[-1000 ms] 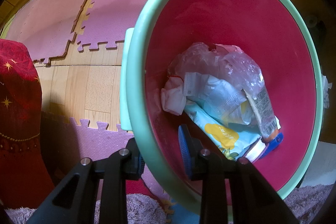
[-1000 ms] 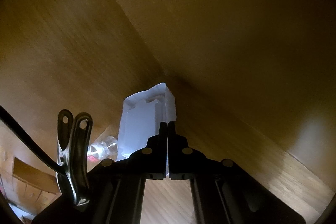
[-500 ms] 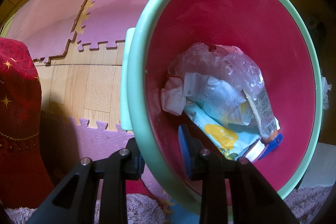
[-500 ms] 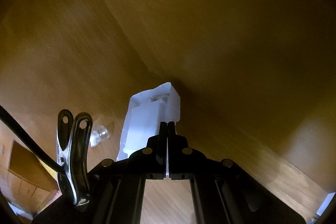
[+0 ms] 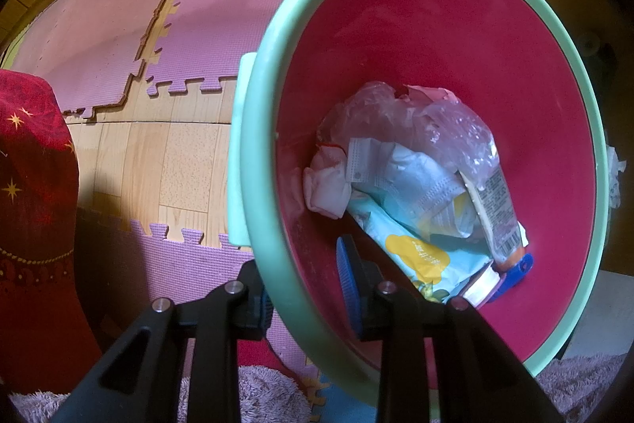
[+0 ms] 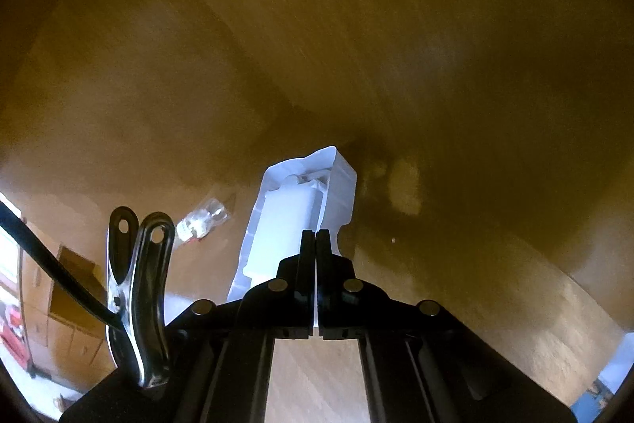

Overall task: Collect trash
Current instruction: 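Lift the white foam tray off the shelf with the right gripper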

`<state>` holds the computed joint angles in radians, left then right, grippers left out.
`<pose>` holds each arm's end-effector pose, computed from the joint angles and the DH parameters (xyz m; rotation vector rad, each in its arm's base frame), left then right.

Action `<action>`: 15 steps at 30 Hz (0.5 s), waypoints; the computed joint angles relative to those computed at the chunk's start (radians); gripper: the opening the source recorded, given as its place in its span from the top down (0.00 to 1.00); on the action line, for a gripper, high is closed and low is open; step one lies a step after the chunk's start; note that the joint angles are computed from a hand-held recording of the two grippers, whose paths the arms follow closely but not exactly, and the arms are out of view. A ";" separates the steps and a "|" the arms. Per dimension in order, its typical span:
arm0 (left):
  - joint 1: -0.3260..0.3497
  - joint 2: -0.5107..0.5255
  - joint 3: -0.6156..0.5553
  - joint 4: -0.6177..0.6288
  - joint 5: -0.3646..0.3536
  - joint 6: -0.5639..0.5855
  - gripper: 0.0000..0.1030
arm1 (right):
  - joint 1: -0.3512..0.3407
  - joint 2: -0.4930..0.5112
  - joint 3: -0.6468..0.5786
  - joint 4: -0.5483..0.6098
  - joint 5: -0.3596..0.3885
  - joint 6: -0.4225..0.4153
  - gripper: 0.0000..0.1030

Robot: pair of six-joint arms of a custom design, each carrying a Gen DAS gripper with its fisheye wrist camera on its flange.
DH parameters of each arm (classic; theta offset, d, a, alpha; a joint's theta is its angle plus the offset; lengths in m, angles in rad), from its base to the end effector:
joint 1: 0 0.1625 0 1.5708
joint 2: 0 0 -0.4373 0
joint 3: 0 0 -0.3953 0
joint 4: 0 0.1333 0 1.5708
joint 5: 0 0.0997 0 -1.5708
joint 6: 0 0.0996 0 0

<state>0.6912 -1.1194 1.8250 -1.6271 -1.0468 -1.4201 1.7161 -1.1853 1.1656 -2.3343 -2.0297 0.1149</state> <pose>-0.2831 -0.4719 0.1707 -0.4205 2.3074 -0.2505 0.1886 -0.6731 0.5826 -0.2089 -2.5747 1.1307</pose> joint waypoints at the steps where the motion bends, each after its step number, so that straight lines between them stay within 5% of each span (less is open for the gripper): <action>1: 0.000 0.000 -0.001 0.001 0.000 0.000 0.71 | -0.001 0.005 -0.007 0.008 0.003 -0.009 0.99; 15: 0.000 -0.001 0.000 0.002 0.000 -0.002 0.71 | 0.007 0.007 -0.076 0.188 -0.008 -0.121 0.99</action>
